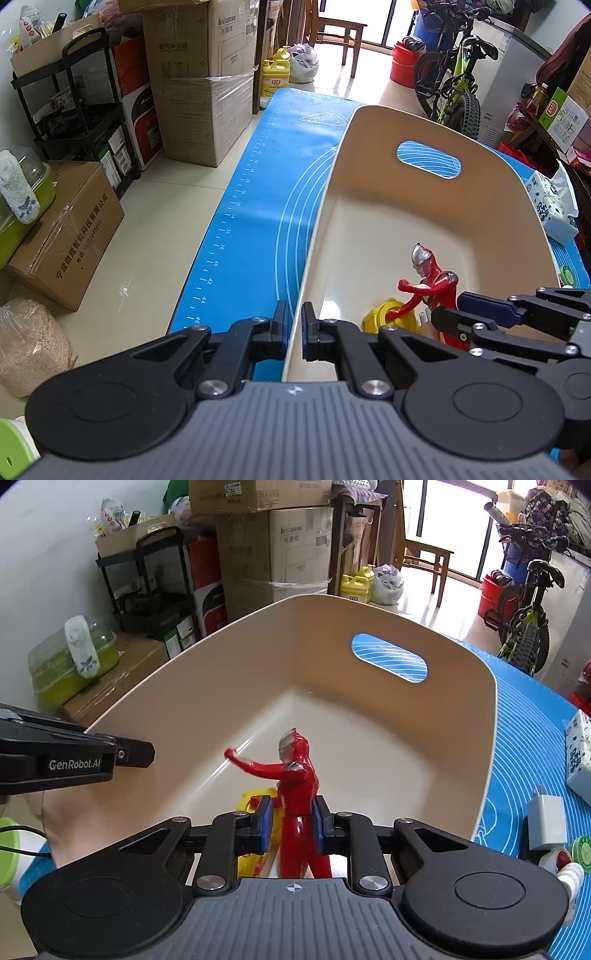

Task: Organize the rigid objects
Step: 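Lift the red figure into the basket and open the right gripper, then move the right gripper to the white pill bottle and grasp it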

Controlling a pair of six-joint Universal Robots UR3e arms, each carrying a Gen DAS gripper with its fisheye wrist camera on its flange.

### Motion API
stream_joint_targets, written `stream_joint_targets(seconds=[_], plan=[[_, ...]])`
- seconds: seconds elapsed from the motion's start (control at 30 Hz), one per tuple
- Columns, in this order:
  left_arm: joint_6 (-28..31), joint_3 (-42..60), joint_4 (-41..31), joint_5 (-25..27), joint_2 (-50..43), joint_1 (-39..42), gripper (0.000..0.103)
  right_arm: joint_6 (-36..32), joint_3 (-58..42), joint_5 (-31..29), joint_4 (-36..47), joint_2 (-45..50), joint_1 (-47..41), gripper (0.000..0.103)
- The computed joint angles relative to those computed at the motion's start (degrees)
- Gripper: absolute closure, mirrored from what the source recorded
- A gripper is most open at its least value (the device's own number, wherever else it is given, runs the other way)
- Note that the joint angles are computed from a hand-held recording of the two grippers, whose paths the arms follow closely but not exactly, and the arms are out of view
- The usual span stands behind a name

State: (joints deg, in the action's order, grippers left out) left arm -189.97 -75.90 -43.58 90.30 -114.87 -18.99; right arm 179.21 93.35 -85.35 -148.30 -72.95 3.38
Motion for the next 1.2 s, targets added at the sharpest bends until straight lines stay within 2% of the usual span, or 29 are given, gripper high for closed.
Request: stream_joint_targets(seconds=[0.03,0.1,0.2,0.27,0.5,0.8,1.0,1.2], plan=[[0.02,-0.04,0.02,0.0,0.02,0.01,0.095,0.34,1.05,1.39,-0.67,-0.95,-0.86,0.058],[0.02,0.03,-0.02,-0.02,-0.01,0.02,0.095,1.24,4.82,3.22,-3.79,-3.88,-2.64,0.044],[-0.01,0.07,-0.06,0.01,-0.03,-0.01,0.095,1.51,12.46,7.29,-11.13,-9.6,-6.49,0.033],[-0.01,-0.03,-0.02,-0.01,0.02,0.02,0.095,1.56,15.34,7.63,-12.9,-12.92,-8.55,0.03],[-0.17,0.34,-0.06,0.02,-0.28,-0.11,0.095,-0.79,24.62,8.03,-14.54,-24.26,-18.23,0.024],[-0.16,0.42,-0.15,0.04,-0.31,-0.1,0.095,-3.26,33.75,8.27,-9.83,-33.69,-32.58,0.024],[-0.1,0.35,-0.08,0.01,-0.27,-0.08,0.095,-6.36,37.12,6.08,-13.05,-33.39,-36.6,0.024],[-0.13,0.35,-0.08,-0.01,-0.28,-0.07,0.095,-8.41,38.32,3.18,-16.66,-27.64,-37.28,0.024]])
